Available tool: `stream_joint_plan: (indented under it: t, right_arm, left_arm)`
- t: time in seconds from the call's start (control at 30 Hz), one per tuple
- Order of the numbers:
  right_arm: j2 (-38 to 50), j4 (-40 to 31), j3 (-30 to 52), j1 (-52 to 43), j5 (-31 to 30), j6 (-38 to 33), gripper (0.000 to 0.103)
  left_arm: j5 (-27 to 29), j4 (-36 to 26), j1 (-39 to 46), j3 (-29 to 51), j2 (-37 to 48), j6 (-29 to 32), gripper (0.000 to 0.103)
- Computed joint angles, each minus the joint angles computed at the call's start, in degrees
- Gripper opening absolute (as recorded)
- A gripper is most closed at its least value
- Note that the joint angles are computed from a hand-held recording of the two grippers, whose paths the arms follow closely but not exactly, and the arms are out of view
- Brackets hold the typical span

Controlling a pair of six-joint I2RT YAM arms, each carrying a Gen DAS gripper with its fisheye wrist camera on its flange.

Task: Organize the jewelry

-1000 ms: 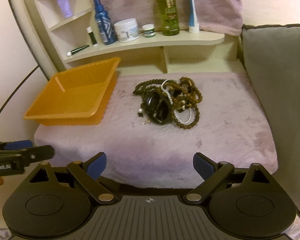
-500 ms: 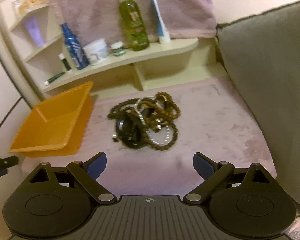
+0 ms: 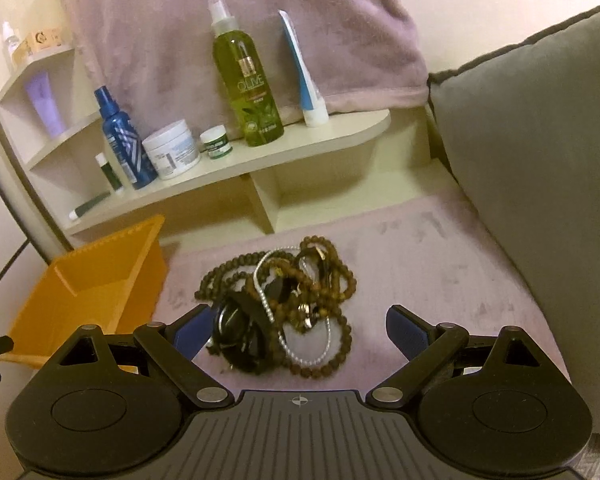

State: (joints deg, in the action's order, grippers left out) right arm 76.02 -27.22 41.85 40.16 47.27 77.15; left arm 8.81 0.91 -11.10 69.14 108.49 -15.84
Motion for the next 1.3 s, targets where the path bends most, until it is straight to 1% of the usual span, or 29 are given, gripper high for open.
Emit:
stream_joint_plan:
  t: [0.17,0.3,0.43,0.5,0.57,0.7,0.73,0.77,0.87,0.93,1.0,1.1,1.13,1.17,1.23,1.3]
  right_arm:
    - [0.7,-0.1,0.0,-1.7,-1.1,0.4,0.094]
    - [-0.8,1.9,-1.9,-2.8,-2.6,1.5,0.094]
    - [0.0,1.2,-1.4,-3.2,-3.7,0.4,0.094]
    - [0.3,0.8,-1.2,-3.1,-4.0,0.6,0.094]
    - [0.4,0.5,-1.1,-3.4,-4.8,0.6,0.094]
    - [0.7,-1.0,-0.6,-3.9,-5.3,0.9,0.094]
    - [0.7,-1.2,-0.7,-4.1,-5.3,1.2,0.094]
    - [0.5,-1.1,-0.9,-4.2,-5.4,1.2,0.094]
    - [0.4,-1.1,-0.9,-4.5,-5.7,0.7,0.094]
    - [0.3,-1.3,-0.8,-4.4,-5.7,0.5,0.094]
    - [0.0,-1.5,-0.9,-4.2,-5.4,0.6,0.094]
    - [0.1,-2.0,-0.9,-4.1,-5.1,0.6,0.093]
    - [0.0,-2.0,-0.9,-4.0,-5.0,0.4,0.09]
    - [-0.1,-1.8,-1.1,-3.9,-4.9,-0.1,0.087]
    - [-0.3,-1.1,-1.2,-4.0,-5.2,-1.7,0.082]
    - [-0.2,-0.5,-1.3,-3.8,-5.4,-3.7,0.077]
  left_arm:
    - [-1.0,4.3,-0.1,1.7,4.0,-0.7,0.077]
    - [-0.7,6.6,-0.2,3.6,7.3,-0.5,0.069]
    - [-1.2,9.4,-0.7,4.8,10.0,-0.2,0.065]
    - [-2.9,12.1,-1.3,4.5,11.0,0.9,0.065]
    - [-4.3,14.4,-1.8,4.0,11.7,2.0,0.063]
    - [-5.9,17.2,-1.8,3.0,12.6,4.2,0.052]
    - [-5.7,17.5,-1.7,3.0,12.9,4.6,0.048]
    - [-5.0,17.7,-1.4,3.2,13.4,4.9,0.045]
    - [-5.4,18.9,-1.5,3.1,14.6,5.7,0.043]
    - [-5.1,19.8,-1.5,3.2,15.2,5.3,0.036]
    - [-6.1,20.7,-1.8,3.0,15.4,5.2,0.035]
    - [-6.9,21.7,-1.9,2.3,15.3,5.4,0.027]
    - [-7.1,22.0,-1.8,2.1,15.2,5.6,0.022]
    - [-7.6,22.5,-1.8,1.6,15.0,6.0,0.021]
    - [-7.0,22.4,-1.5,0.9,14.3,6.2,0.018]
    - [-6.7,22.9,-1.3,-0.5,13.3,6.7,0.017]
